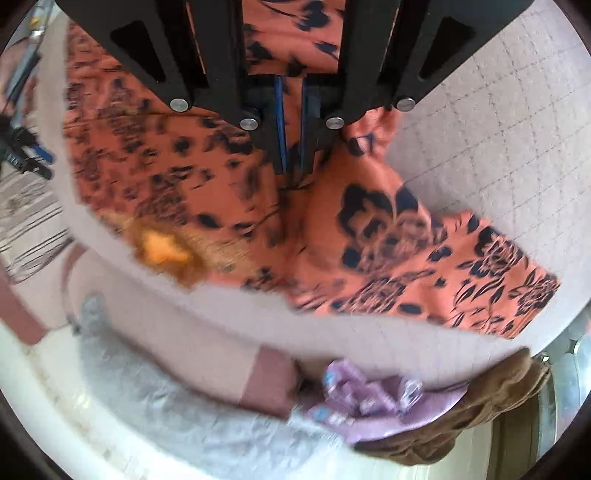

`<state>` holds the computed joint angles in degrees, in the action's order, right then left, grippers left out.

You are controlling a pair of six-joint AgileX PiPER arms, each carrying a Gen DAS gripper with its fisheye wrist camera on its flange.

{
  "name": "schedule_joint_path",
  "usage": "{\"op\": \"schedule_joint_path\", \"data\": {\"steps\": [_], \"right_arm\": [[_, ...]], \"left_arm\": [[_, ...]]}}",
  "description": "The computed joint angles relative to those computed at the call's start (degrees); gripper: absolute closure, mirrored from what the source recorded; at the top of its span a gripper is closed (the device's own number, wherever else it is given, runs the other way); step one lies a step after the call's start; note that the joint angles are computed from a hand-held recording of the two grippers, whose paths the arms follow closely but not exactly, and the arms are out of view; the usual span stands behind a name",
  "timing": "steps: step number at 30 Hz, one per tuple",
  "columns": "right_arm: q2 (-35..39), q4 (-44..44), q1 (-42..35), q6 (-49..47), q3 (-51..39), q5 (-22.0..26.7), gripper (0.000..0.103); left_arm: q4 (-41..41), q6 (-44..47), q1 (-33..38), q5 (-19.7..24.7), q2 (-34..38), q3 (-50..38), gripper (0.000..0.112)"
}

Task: Fold small clothes

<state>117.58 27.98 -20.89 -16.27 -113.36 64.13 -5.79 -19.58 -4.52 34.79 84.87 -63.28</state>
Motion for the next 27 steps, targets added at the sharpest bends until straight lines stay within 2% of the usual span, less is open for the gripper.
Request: {"op": "schedule_joint_path", "data": {"steps": [2,3,5,6,7,8,9,10,11,12,13,14,16,17,21,22,27], "right_arm": [[-3.4,7.4,-0.4,-5.9,3.9,1.7,0.027],[-5.0,8.5,0.5,-7.3,6.3,1.7,0.027],[-7.0,10.7,2.5,-8.3,10.9,2.0,0.027],[-7.8,12.8,2.5,-10.5,13.7,3.0,0.027],[-7.7,14.0,3.1,-12.6,15.9,3.7,0.027],[-6.5,13.0,4.0,-12.6,17.0,2.9,0.027],[-4.7,10.7,4.7,-10.7,18.3,1.5,0.03],[-4.8,10.7,4.1,-9.3,19.4,0.2,0.032],[-6.4,12.6,3.3,-10.1,21.4,-1.0,0.031],[-8.9,12.2,3.3,-10.3,23.3,-2.4,0.029],[-11.0,11.7,3.3,-11.4,25.2,-4.1,0.028],[-14.3,11.8,3.8,-13.1,28.9,-7.4,0.026],[-19.4,12.5,5.1,-17.1,36.1,-13.5,0.021],[-22.5,12.7,6.1,-20.1,41.1,-17.5,0.017],[-25.2,11.5,8.5,-24.4,50.5,-25.6,0.016],[-26.2,12.1,9.0,-25.6,52.0,-27.8,0.016],[-24.3,9.3,10.2,-23.6,49.7,-27.4,0.008]], "left_arm": [[-6.2,6.5,-0.4,-0.3,-0.4,-0.6,0.096],[-7.5,8.6,-1.8,0.1,0.7,-2.0,0.093],[-3.4,7.9,-4.2,1.6,4.1,-4.8,0.081],[1.1,5.1,-4.8,5.3,8.8,-7.9,0.081],[3.3,1.3,-4.3,7.4,11.7,-8.7,0.087],[3.2,-1.3,-2.9,7.2,12.2,-8.8,0.087],[1.8,-1.5,-2.1,6.7,11.0,-8.0,0.089],[1.9,-0.8,-0.9,7.6,8.3,-7.1,0.089],[-0.2,2.2,0.3,6.3,5.9,-5.4,0.09],[-4.7,7.5,2.3,2.6,1.3,-1.7,0.089],[-10.4,13.2,5.1,-0.8,-3.3,2.2,0.08],[-16.1,18.9,8.3,-2.0,-5.6,4.4,0.064],[-27.6,27.0,17.5,-0.7,-7.7,6.4,0.045],[-33.3,29.0,23.2,-1.0,-7.5,7.8,0.044],[-54.7,41.6,44.1,9.1,4.2,4.0,0.046],[-56.5,41.5,46.6,9.8,7.5,1.9,0.046],[-53.1,34.8,48.8,10.7,17.4,-9.2,0.049]]}}
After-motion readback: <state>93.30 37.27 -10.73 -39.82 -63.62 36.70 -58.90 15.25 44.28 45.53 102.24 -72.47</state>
